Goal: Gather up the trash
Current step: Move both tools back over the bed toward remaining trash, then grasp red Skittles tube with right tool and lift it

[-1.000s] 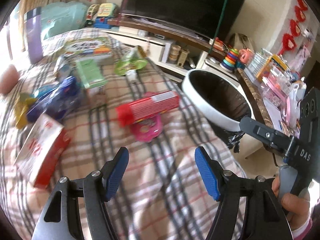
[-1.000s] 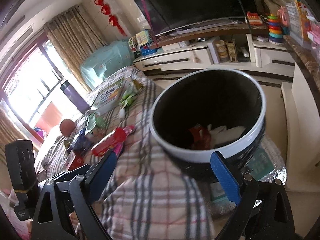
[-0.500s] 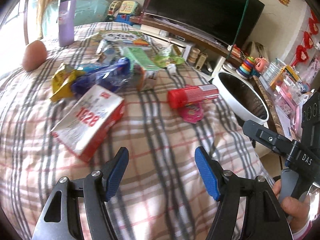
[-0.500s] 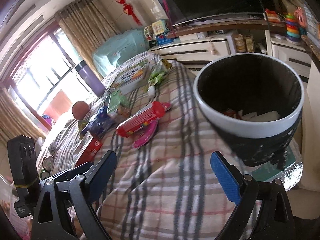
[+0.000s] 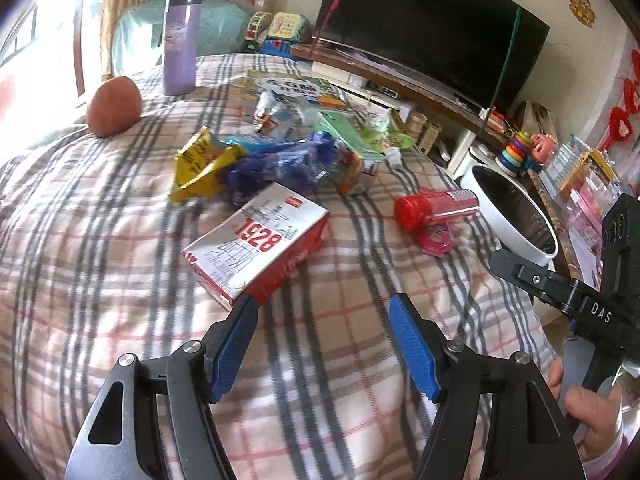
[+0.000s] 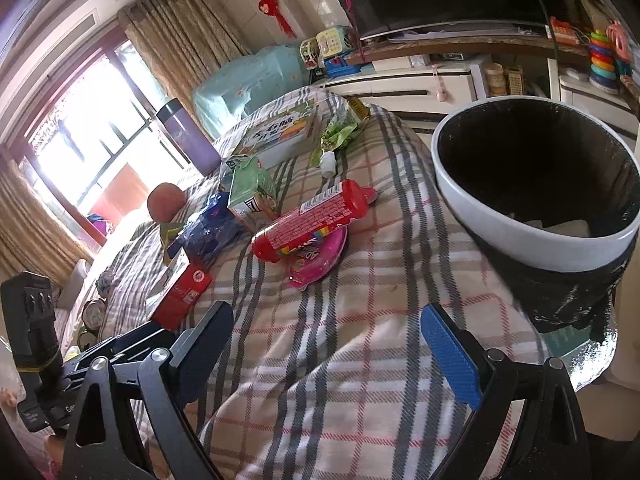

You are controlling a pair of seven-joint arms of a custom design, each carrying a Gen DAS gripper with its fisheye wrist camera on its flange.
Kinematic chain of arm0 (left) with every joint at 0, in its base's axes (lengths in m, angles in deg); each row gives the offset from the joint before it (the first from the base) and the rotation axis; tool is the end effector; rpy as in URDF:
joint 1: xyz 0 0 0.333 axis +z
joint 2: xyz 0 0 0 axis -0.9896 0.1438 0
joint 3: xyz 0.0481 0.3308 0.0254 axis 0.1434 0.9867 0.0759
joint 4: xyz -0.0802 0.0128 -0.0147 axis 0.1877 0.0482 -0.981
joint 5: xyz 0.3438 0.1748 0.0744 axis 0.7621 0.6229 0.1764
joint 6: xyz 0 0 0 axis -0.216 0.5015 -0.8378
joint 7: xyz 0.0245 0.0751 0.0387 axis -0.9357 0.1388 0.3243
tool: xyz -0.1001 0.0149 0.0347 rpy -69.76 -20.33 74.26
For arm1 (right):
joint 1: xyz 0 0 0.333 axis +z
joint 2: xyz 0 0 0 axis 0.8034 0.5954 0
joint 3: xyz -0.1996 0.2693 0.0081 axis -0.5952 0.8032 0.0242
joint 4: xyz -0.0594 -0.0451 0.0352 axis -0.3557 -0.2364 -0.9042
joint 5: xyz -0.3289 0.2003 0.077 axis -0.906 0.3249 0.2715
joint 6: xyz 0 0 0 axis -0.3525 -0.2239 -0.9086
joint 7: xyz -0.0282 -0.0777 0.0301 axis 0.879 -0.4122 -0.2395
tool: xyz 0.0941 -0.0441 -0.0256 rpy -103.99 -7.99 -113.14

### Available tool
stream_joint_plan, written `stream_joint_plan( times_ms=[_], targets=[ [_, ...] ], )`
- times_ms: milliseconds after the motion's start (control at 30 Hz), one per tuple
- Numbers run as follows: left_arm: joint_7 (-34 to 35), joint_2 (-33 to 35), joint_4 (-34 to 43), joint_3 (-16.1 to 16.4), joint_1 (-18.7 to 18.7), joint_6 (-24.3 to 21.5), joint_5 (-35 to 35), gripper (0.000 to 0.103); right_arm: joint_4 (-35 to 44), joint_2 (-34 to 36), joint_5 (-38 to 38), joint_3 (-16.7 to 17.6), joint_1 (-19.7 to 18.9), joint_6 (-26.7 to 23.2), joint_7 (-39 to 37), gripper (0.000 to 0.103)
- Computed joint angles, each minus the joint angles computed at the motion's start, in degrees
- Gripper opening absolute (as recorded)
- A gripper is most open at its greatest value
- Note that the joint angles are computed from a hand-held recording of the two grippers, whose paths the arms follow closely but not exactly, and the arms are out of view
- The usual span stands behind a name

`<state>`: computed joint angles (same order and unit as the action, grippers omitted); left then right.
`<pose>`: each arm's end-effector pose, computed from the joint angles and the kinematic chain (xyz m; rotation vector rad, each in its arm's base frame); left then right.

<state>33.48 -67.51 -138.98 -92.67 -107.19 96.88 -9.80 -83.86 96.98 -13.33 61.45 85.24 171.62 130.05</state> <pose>0.5522 -0.4282 0.5127 -1.8232 2.0010 -0.9241 0.5340 0.3144 0.4722 -1.4794 1.7613 -0.2325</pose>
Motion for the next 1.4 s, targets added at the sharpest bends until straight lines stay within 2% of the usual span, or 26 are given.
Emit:
stream_joint_plan(
  times_ms=[200,333,433,500,667,900,1000,1200,1267,1333,1400],
  targets=[
    [0.18,-1.04,-0.94,0.46,0.59,0.26,0.85,0.068,2.1,1.79,2.13,0.65,-0.14,-0.25,-1.97,0.096],
    [-1.48,-2.25,-1.78,1.5,0.34,-0.42,3.98,0.068,3.49,2.97,4.88,1.25,-0.27,-0.59,-4.74,0.096],
    [-1.78,-3.3,-3.13,1.59,1.22,0.39,5.18,0.077,4.44,3.78,6.26,0.87,0.11,-0.83,-6.12,0.096],
    [-1.02,-3.3,-3.26,1.5,1.9,0.25,5.42,0.078,5.0,4.21,7.48,0.9,0.13,-0.88,-7.08,0.096],
    [6.86,-0.47,-0.61,-0.13,4.35,-0.99,0.17,0.079,6.79,5.42,8.43,-0.21,1.24,-1.28,-7.96,0.095],
    [11.2,3.79,3.99,-0.02,4.05,-2.44,-3.64,0.079,10.07,7.67,11.29,0.31,0.52,-2.47,-10.63,0.095],
    [12.06,4.65,4.87,0.22,3.61,-2.06,-4.03,0.079,11.98,8.78,10.84,-1.17,1.46,-3.06,-10.44,0.094],
    [12.32,4.78,4.26,0.43,3.41,-0.62,-4.89,0.077,17.44,11.97,10.29,-1.54,1.38,-5.73,-12.22,0.077],
    [13.36,4.6,3.6,-0.22,3.95,0.11,-6.25,0.072,19.59,13.4,10.88,-0.71,0.7,-6.77,-13.68,0.07],
    [14.47,4.51,3.35,-0.68,4.08,-0.01,-7.07,0.065,21.62,14.82,11.9,0.38,-0.1,-7.98,-15.38,0.066],
    [15.45,4.92,3.9,-0.73,3.88,-0.61,-7.35,0.064,23.53,16.28,12.87,1.11,-0.55,-9.2,-16.8,0.065]
  ],
)
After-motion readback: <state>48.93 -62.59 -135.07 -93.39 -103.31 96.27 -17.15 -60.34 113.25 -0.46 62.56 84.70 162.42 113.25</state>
